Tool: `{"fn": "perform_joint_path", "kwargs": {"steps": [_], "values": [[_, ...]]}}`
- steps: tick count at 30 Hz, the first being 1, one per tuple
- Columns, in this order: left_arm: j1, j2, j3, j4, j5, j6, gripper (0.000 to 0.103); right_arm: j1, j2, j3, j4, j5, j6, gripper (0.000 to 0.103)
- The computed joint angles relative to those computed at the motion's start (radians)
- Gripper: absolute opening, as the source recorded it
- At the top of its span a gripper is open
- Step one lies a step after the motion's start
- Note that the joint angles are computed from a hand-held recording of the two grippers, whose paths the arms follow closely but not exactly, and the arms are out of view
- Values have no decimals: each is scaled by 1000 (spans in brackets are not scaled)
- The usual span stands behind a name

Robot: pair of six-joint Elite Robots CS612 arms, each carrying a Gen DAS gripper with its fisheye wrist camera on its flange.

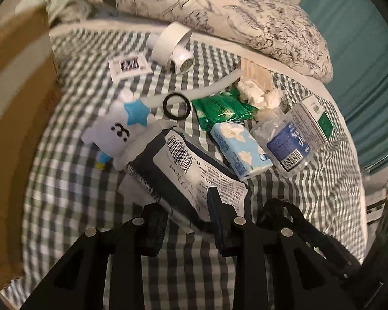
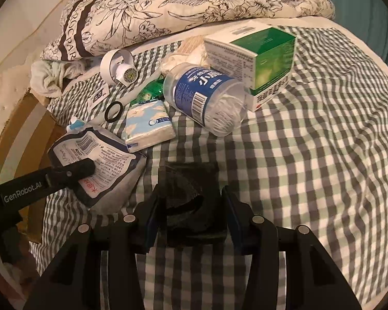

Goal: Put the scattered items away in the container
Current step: 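Lift the tissue pack with the left gripper toward the cardboard box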

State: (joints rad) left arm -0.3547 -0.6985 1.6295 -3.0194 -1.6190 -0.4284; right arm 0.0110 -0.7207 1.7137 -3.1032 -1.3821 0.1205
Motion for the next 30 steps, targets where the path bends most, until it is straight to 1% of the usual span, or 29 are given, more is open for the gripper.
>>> {"fn": "perform_joint_path", "kwargs": {"steps": [3, 5, 9, 11, 12, 13, 15, 16, 18, 19, 20, 21, 22, 23, 24, 25, 28, 30], "values": [[-3, -11, 15, -14, -6, 7, 30, 2, -14, 23, -19, -20, -7, 45], [-3, -15, 21, -17, -10, 5, 30, 0, -22, 38, -29, -19, -7, 45], [1, -14, 22, -7, -47, -17, 30, -7, -37, 65, -43, -14, -5, 45], [1, -5, 10, 9, -53, -33, 34, -12, -41, 74, -51, -8, 2, 45], [0, 1, 1, 20, -53, -44, 46, -14, -41, 77, -52, -5, 5, 45], [-1, 7, -8, 33, -45, -58, 62, -16, -41, 78, -55, -3, 9, 45], [-7, 20, -28, 64, -4, -100, 70, -20, -42, 82, -63, 2, 13, 45], [-6, 28, -35, 63, -3, -111, 70, -23, -43, 84, -69, 7, 14, 45], [-3, 47, -52, 44, -28, -130, 70, -27, -43, 86, -72, 12, 14, 45], [-4, 53, -57, 39, -26, -136, 63, -29, -43, 85, -68, 13, 15, 45], [-9, 59, -59, 35, -3, -139, 52, -31, -41, 84, -64, 14, 16, 45], [-13, 62, -59, 27, 18, -140, 36, -33, -39, 83, -60, 15, 18, 45], [-15, 64, -54, 9, 29, -141, 28, -35, -37, 81, -55, 17, 20, 45], [-17, 65, -48, -14, 36, -144, 24, -37, -35, 80, -51, 20, 21, 45], [-17, 63, -41, -33, 41, -143, 20, -38, -34, 79, -50, 23, 22, 45], [-18, 59, -34, -41, 42, -140, 19, -40, -33, 79, -51, 25, 22, 45], [-23, 31, 5, -74, 56, -88, 19, -42, -34, 82, -57, 21, 20, 45], [-34, 6, 40, -109, 117, -35, 19, -40, -34, 82, -61, 13, 19, 45]]}}
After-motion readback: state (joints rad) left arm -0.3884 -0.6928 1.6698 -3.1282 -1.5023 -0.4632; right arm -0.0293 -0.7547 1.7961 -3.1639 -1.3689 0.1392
